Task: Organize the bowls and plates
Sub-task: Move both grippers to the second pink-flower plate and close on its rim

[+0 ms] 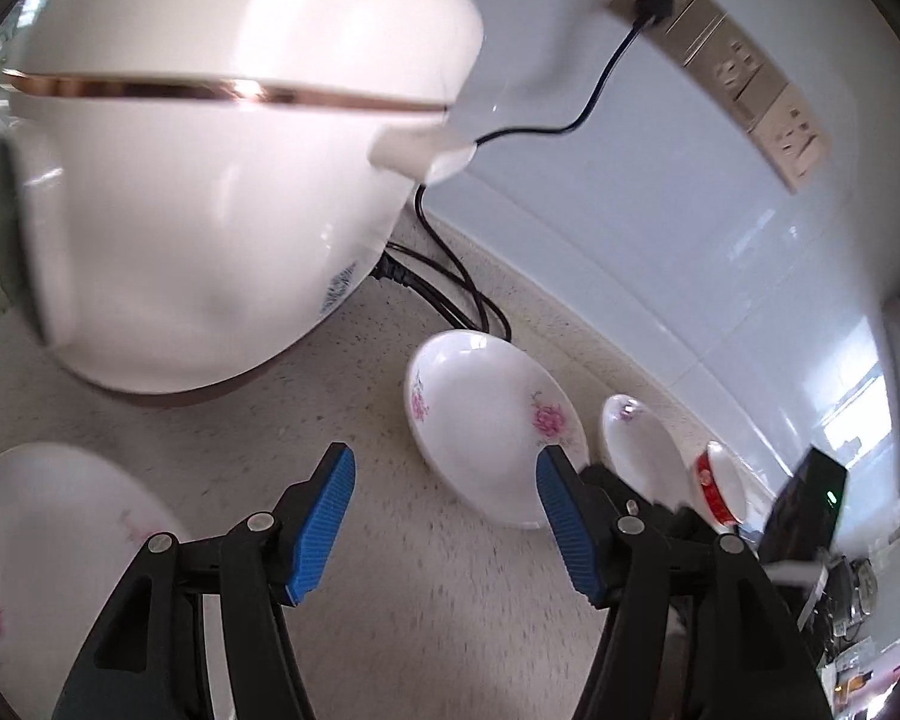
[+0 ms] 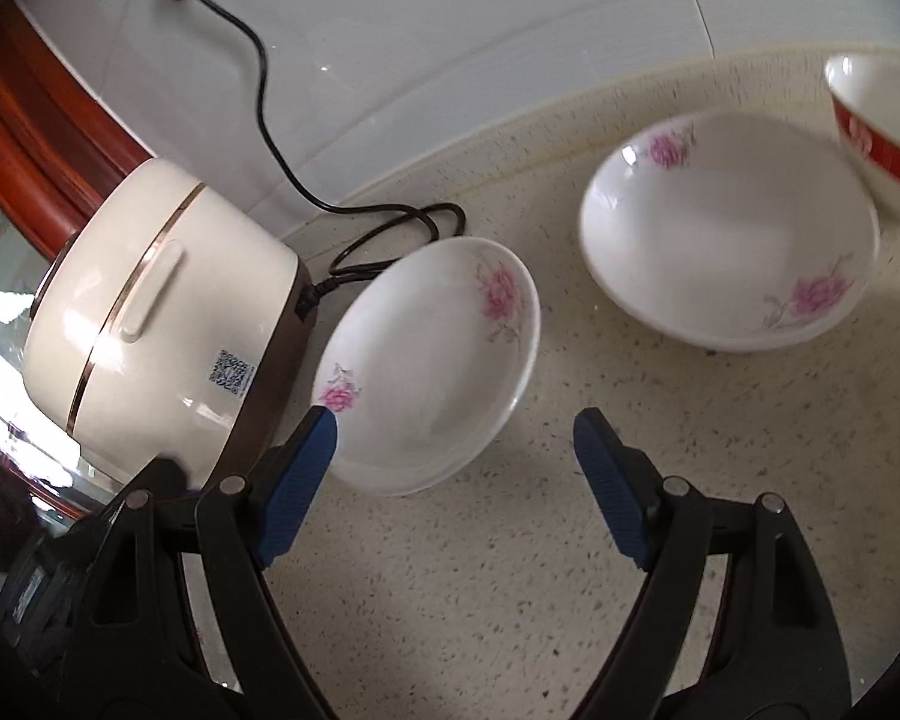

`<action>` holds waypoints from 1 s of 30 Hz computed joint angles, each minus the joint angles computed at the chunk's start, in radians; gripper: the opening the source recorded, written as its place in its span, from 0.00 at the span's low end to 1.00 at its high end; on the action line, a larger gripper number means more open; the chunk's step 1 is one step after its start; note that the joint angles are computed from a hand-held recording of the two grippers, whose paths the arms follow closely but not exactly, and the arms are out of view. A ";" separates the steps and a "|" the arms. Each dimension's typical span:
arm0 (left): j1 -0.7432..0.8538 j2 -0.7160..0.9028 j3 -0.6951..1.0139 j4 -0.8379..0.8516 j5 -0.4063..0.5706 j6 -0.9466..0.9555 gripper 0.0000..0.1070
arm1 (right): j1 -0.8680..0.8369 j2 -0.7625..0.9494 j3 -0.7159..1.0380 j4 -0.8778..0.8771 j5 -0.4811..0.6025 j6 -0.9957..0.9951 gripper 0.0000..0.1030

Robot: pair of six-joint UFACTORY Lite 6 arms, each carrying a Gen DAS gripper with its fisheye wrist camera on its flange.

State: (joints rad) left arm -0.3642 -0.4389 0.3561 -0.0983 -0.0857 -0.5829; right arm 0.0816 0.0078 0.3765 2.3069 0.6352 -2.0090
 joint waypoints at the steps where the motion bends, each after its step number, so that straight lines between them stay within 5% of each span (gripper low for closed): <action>1: 0.001 0.042 0.019 -0.023 -0.016 0.019 0.60 | -0.003 0.031 0.011 0.015 0.014 -0.021 0.81; 4: -0.013 0.182 0.086 -0.145 -0.077 0.145 0.60 | -0.030 0.079 0.009 -0.004 0.073 -0.035 0.81; 11: -0.015 0.357 0.163 -0.116 -0.152 0.133 0.59 | -0.060 0.138 0.028 -0.009 0.143 -0.079 0.80; 16: -0.029 0.419 0.186 -0.219 -0.183 0.241 0.59 | -0.058 0.158 0.038 0.038 0.144 -0.126 0.70; 20: -0.027 0.486 0.221 -0.105 -0.179 0.143 0.52 | -0.086 0.170 0.048 0.013 0.154 -0.113 0.65; 26: -0.038 0.533 0.254 -0.121 -0.159 0.181 0.41 | -0.064 0.166 0.060 0.018 0.119 -0.130 0.61; 30: -0.036 0.560 0.277 -0.181 -0.154 0.258 0.30 | -0.062 0.195 0.082 -0.011 0.129 -0.114 0.49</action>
